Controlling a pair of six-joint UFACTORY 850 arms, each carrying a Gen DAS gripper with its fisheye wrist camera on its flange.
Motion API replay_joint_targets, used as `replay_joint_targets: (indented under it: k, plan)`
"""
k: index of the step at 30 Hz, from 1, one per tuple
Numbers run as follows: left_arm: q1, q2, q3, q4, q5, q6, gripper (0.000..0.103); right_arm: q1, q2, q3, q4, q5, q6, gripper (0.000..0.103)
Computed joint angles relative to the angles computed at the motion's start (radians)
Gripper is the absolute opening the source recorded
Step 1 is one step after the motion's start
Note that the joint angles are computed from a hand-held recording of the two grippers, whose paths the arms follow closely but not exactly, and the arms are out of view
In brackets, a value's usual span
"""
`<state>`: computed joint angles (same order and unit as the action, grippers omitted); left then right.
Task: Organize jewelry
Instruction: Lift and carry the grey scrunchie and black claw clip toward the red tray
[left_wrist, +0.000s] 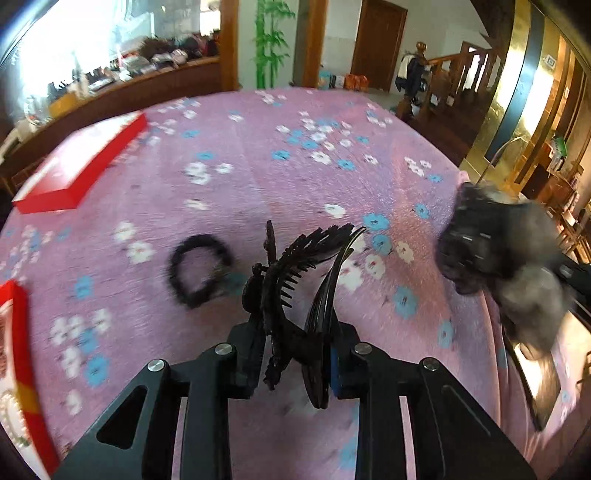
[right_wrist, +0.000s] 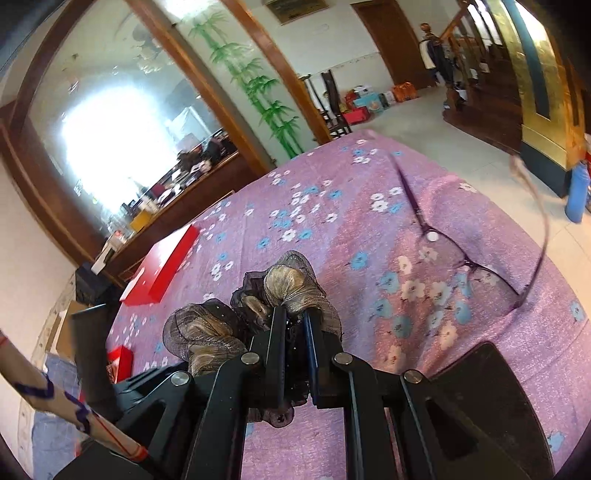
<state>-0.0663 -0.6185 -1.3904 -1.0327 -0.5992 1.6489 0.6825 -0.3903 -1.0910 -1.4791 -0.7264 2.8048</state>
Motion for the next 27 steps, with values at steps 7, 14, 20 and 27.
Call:
replay_joint_targets:
  k: [7,14,20,27]
  plan:
    - [0.123,0.081,0.120,-0.294,0.021,0.327,0.026,0.007,-0.075,-0.091,-0.021,0.074,-0.128,0.010]
    - [0.164,0.060,0.113,-0.436,0.003,0.415,0.026,0.029,-0.154,-0.193,0.033,0.061,-0.329,0.010]
    - [0.172,0.055,0.111,-0.469,-0.008,0.430,0.026,0.026,-0.165,-0.206,0.059,0.048,-0.367,0.010]
    - [0.179,0.088,0.162,-0.595,-0.021,0.564,0.026,0.027,-0.161,-0.196,0.044,0.041,-0.345,0.010]
